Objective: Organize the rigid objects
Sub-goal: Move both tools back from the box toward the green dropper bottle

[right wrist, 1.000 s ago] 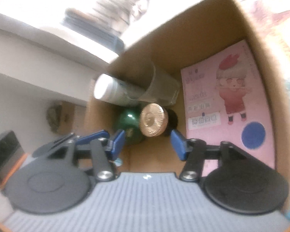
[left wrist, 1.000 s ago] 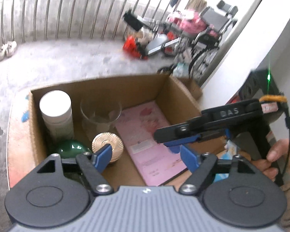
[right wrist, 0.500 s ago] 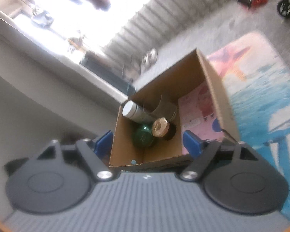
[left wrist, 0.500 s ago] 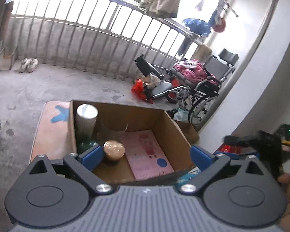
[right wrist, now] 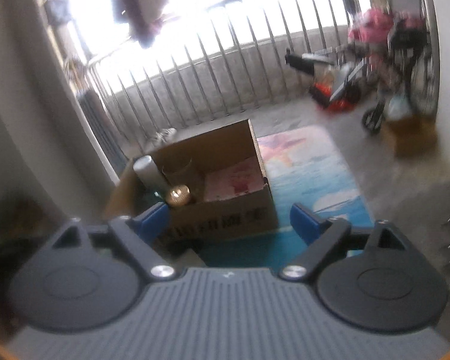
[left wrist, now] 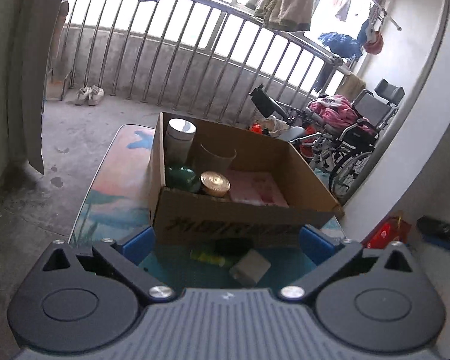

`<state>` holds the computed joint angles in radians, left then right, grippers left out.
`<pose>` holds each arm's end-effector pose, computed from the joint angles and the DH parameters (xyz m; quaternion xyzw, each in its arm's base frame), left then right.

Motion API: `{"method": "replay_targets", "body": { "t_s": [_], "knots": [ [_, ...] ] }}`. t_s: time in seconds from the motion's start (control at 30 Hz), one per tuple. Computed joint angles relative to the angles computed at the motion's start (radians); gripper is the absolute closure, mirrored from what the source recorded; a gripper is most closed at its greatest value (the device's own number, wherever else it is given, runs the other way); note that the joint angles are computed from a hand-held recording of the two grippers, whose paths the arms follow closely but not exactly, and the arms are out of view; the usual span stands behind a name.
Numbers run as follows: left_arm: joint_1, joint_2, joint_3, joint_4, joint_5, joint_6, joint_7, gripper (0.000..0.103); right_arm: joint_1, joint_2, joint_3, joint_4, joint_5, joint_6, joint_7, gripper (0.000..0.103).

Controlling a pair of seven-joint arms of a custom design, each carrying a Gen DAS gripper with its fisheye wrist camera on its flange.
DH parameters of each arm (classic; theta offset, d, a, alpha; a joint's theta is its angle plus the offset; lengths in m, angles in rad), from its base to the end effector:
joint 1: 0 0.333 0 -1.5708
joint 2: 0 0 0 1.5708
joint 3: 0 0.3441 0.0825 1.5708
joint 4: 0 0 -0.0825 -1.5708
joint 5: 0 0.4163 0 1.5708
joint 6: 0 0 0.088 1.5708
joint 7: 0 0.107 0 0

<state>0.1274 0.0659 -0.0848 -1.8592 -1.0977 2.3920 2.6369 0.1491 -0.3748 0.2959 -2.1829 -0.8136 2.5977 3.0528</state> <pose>0.6520 0.0216 0.5525 -0.5030 0.7196 -0.4699 0.0915 0.4505 0.2559 0.6359 -0.4576 0.7401 -0.3014 0.3898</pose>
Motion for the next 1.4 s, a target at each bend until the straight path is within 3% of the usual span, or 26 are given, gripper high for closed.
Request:
{"method": "replay_targets", "body": {
  "t_s": [0.03,0.17,0.37,0.47,0.53,0.6,0.77,0.87,0.93,1.07,1.23,1.4],
  "knots": [
    [0.001,-0.015,0.000,-0.023,-0.013,0.006,0.019,0.000,-0.001,0.000,0.022,0.010,-0.022,-0.030,-0.002,0.001],
    [-0.013,-0.075,0.008,-0.119,-0.088,0.047,0.115,0.000,0.023,-0.016,0.068,0.030,-0.076,-0.149,-0.011,0.001],
    [-0.059,-0.129,0.021,-0.212,-0.099,0.119,0.185,0.000,0.086,0.081,0.157,0.128,-0.159,-0.531,-0.090,0.001],
    [-0.082,-0.131,0.014,-0.233,-0.019,0.177,0.174,0.000,0.120,0.150,0.191,0.172,-0.254,-0.694,-0.165,0.001],
    [-0.100,-0.135,0.012,-0.252,-0.021,0.222,0.217,0.000,0.140,0.190,0.201,0.187,-0.333,-0.766,-0.175,0.001],
    [-0.109,-0.133,0.018,-0.256,-0.019,0.208,0.237,0.000,0.164,0.196,0.195,0.178,-0.394,-0.787,-0.153,0.001],
    [-0.111,-0.111,0.023,-0.246,-0.014,0.145,0.254,0.000,0.223,0.145,0.087,0.105,-0.403,-0.567,-0.093,0.001],
    [-0.101,-0.102,0.026,-0.240,-0.022,0.100,0.270,0.000,0.257,0.165,0.033,0.107,-0.343,-0.531,-0.115,0.001],
    [-0.092,-0.094,0.027,-0.234,-0.020,0.066,0.281,0.000,0.267,0.156,-0.005,0.081,-0.316,-0.447,-0.082,0.001],
    [-0.072,-0.072,0.029,-0.213,-0.024,-0.020,0.283,0.000,0.245,0.139,-0.066,0.023,-0.232,-0.218,-0.002,0.001],
    [-0.051,-0.044,0.021,-0.185,-0.015,-0.113,0.281,0.000,0.192,0.164,-0.078,-0.016,-0.202,-0.033,0.107,0.001],
    [-0.050,-0.028,0.003,-0.179,0.007,-0.113,0.285,0.001,0.146,0.180,-0.089,-0.050,-0.184,0.117,0.182,0.001]
  ]
}}
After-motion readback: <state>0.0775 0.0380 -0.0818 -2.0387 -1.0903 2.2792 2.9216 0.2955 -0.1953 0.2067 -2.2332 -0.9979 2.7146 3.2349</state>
